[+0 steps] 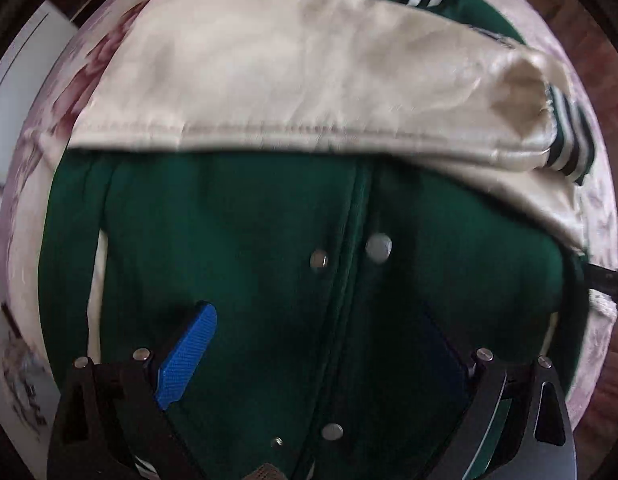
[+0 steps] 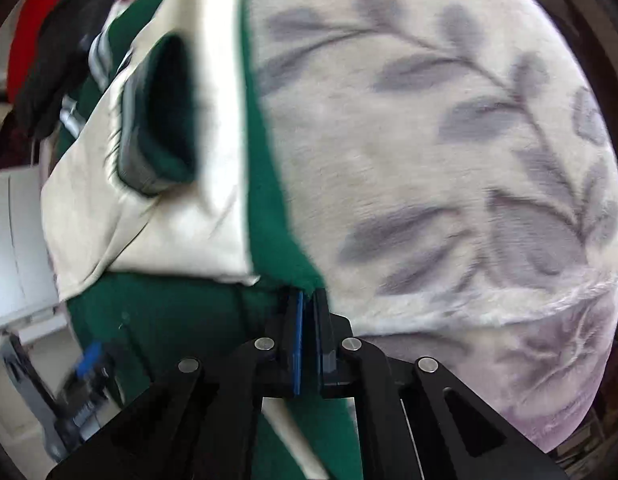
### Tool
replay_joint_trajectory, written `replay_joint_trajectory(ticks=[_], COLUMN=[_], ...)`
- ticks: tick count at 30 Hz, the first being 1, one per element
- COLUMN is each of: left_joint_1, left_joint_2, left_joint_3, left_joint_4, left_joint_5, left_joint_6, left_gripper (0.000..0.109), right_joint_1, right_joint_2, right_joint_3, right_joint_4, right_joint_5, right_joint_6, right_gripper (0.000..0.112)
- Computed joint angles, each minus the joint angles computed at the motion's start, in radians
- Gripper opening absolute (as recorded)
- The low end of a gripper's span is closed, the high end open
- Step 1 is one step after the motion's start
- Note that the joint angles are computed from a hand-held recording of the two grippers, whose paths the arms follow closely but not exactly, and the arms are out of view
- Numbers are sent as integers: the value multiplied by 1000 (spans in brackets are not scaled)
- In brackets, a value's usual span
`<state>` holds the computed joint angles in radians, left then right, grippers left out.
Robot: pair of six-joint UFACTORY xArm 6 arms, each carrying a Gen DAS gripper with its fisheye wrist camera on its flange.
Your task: Fold large clothes
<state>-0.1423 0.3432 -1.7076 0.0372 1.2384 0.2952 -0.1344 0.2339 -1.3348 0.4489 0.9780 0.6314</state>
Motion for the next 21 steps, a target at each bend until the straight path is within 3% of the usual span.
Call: replay_joint_trajectory(ticks=[3, 5, 8, 12, 13, 14, 16, 21], left_joint_1=[-8, -6, -6, -7, -7, -9, -12, -17], left_joint_2=[-46, -58, -75, -134, -168, -191, -245, -344], left_joint_3=[108, 153, 175, 212, 238, 256, 299, 390], left_joint_4=[66, 89, 107, 77, 55, 45, -6, -165], left_joint_5=[-39, -51, -59, -77, -95, -102, -111, -82], left_joint_6=[-102, -164, -230, -261, -265, -269, -277, -312], left_gripper=[99, 99, 99, 99, 99, 99, 99, 99], right_joint_1=[-38, -63, -96, -223, -247, -273, -317, -367], right_joint_2=[-72, -70, -4, 7, -6, -15, 4, 280], right_joint_3=[106, 143, 85, 75, 83, 82, 33, -313], right_joint_4=[10, 91, 155, 400, 425, 445, 455, 505], right_joint_5=[-31, -34, 44, 181, 178, 170, 151, 192], right_joint_6=[-2, -60, -143, -299, -321, -345, -404, -558], right_gripper=[4, 3, 5, 12, 23, 49, 69, 69])
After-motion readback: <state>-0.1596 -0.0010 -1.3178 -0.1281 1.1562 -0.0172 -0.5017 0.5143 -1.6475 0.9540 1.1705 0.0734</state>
